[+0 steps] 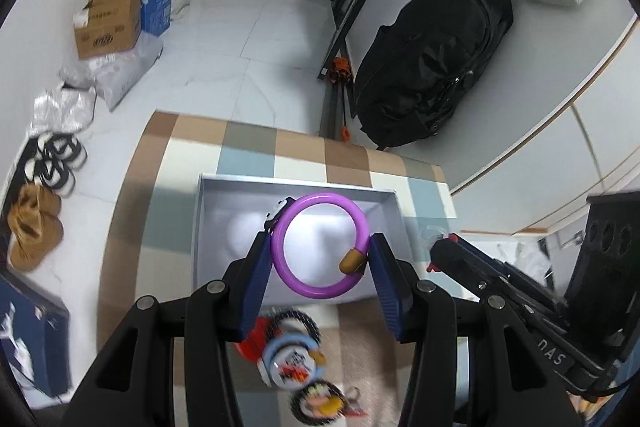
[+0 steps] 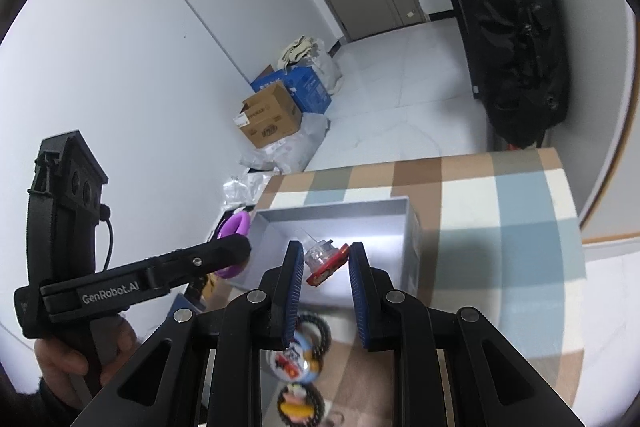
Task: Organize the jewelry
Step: 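Carry the purple ring and clip into the silver box and open both grippers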
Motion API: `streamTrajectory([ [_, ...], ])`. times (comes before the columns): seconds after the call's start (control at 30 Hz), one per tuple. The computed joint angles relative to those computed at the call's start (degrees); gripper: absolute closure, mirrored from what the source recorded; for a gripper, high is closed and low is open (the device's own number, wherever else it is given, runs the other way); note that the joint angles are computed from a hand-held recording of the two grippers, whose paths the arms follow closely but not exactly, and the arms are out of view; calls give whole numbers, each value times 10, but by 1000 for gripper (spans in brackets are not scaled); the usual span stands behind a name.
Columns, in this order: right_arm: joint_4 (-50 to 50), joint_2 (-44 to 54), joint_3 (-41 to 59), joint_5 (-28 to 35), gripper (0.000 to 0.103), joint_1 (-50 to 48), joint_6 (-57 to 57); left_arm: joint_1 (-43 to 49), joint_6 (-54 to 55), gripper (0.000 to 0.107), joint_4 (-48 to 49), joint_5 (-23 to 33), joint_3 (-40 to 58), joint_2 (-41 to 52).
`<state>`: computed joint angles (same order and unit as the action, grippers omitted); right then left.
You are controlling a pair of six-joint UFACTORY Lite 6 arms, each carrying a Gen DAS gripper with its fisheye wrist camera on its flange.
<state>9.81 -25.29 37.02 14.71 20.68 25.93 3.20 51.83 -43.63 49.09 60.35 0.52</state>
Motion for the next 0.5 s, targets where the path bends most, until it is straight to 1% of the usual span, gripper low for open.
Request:
streamTrajectory([
  [0.07, 89, 38, 22, -5, 81, -16, -99, -5, 6, 64, 5, -7, 1, 11],
  [0.1, 114, 61, 38, -3, 81, -22, -131, -4, 13, 64, 4, -9, 4, 21],
  [0.2, 149, 112, 78, 11, 81, -36, -188, -3, 14, 64, 4, -12, 22, 51],
  [0.37, 244, 194, 128, 33, 81, -67, -307, -1, 2, 64, 4, -11, 61, 111],
  [0.47, 314, 225, 138, 38, 81, -77, -379, -11, -6, 64, 13, -19, 68, 122],
  [0.5, 322, 231, 141, 38, 81, -77, -385, -14, -9, 64, 20, -28, 64, 124],
])
